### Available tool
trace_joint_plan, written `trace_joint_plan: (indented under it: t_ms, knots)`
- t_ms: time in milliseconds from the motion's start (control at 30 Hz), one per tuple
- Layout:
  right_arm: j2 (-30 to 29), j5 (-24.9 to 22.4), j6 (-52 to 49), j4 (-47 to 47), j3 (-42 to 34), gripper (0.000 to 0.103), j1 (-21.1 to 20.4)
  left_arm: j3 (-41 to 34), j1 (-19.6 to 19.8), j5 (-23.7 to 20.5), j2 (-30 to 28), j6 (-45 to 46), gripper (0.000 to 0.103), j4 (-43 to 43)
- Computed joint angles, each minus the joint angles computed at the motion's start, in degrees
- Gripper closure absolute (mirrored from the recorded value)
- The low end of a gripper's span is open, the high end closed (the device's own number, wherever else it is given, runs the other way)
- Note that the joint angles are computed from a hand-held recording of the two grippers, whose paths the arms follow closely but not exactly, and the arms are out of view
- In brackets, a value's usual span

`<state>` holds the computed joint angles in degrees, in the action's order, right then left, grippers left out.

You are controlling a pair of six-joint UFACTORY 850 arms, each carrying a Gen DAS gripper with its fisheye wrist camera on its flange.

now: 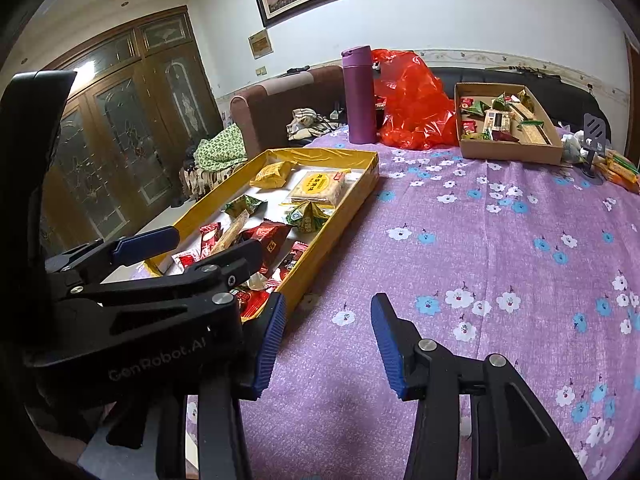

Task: Organize snacks

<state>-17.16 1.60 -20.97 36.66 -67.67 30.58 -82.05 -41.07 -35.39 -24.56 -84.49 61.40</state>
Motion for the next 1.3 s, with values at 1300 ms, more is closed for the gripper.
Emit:
trace_joint_plan:
  t_ms: [1300]
  knots:
    - [2.44,2.71,-8.31,7.89,2.26,0.057,1.51,2.63,-0.97,-0.59,2.78,-4.55,0.02,4.89]
